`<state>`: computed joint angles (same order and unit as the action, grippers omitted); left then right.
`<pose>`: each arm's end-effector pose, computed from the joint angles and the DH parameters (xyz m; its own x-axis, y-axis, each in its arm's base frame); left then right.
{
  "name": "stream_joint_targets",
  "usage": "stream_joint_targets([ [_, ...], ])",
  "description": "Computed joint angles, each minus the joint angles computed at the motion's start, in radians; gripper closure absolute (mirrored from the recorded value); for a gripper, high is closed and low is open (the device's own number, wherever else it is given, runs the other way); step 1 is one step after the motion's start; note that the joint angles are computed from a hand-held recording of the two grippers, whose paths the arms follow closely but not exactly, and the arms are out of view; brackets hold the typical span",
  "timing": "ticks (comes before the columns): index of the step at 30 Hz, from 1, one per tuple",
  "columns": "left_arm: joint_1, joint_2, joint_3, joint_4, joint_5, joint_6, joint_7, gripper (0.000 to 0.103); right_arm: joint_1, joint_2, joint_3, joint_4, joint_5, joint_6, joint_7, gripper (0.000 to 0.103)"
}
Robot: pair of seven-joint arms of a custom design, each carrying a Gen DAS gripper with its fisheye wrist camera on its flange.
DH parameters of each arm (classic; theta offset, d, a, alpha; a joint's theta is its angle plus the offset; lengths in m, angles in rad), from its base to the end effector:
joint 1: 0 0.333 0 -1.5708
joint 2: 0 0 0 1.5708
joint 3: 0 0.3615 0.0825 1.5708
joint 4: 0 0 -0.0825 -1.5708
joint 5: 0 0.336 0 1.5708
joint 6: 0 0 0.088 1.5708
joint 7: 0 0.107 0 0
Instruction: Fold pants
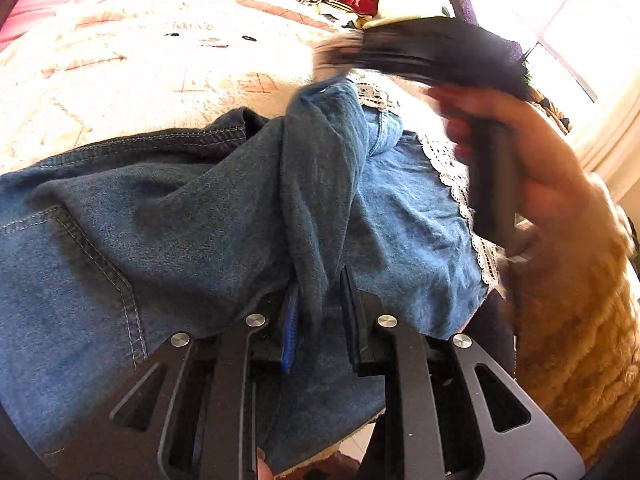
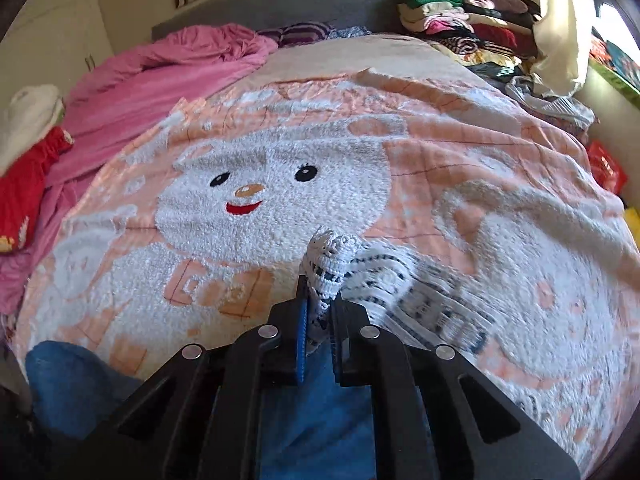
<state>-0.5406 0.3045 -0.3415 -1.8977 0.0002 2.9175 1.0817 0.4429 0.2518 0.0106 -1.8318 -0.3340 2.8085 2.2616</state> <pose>0.4279 -0.4773 0.5081 -0.4200 -0.8142 0.4009 -0.8263 0.1604 -0.5399 0.5676 0.2933 0.5456 0.1023 -0.9791 -0.1758 -0.7528 0.0393 -0.6570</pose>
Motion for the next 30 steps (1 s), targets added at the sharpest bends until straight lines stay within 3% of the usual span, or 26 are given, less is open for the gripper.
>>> stream_joint_targets([
  [4, -0.045, 0.006, 0.053, 0.017, 0.072, -0.011, -0.057, 0.09, -0.003, -0.172, -0.045, -0.221, -0.105, 0.128, 0.186, 0.095],
  [6, -0.061, 0.011, 0.071, 0.035, 0.114, -0.035, -0.073, 0.09, -0.03, -0.24, -0.037, -0.304, -0.151, 0.173, 0.262, 0.095],
  [9, -0.076, 0.013, 0.091, 0.059, 0.178, -0.067, -0.093, 0.099, -0.085, -0.341, -0.012, -0.429, -0.217, 0.231, 0.383, 0.095],
  [14, -0.039, -0.031, 0.058, 0.014, 0.196, -0.047, -0.029, 0.102, -0.17, -0.458, 0.068, -0.587, -0.191, 0.314, 0.459, 0.095],
  [18, 0.027, -0.082, -0.015, -0.046, 0.106, -0.019, 0.102, 0.102, -0.218, -0.554, 0.139, -0.718, -0.128, 0.352, 0.508, 0.095],
  [22, 0.004, -0.096, -0.001, -0.079, 0.116, -0.018, 0.134, 0.101, -0.201, -0.601, 0.166, -0.827, -0.035, 0.374, 0.532, 0.094],
  [25, -0.01, -0.084, 0.005, -0.077, 0.121, -0.046, 0.124, 0.101, -0.146, -0.593, 0.139, -0.87, 0.031, 0.379, 0.507, 0.092],
  [27, -0.023, -0.085, 0.013, -0.083, 0.137, -0.055, 0.112, 0.101, -0.156, -0.601, 0.158, -0.887, 0.056, 0.382, 0.497, 0.091],
  [28, -0.031, -0.084, 0.02, -0.084, 0.153, -0.054, 0.103, 0.101, -0.165, -0.606, 0.171, -0.894, 0.066, 0.389, 0.491, 0.09],
  [30, -0.037, -0.081, 0.027, -0.081, 0.171, -0.053, 0.091, 0.101, -0.19, -0.618, 0.202, -0.901, 0.091, 0.387, 0.488, 0.069],
])
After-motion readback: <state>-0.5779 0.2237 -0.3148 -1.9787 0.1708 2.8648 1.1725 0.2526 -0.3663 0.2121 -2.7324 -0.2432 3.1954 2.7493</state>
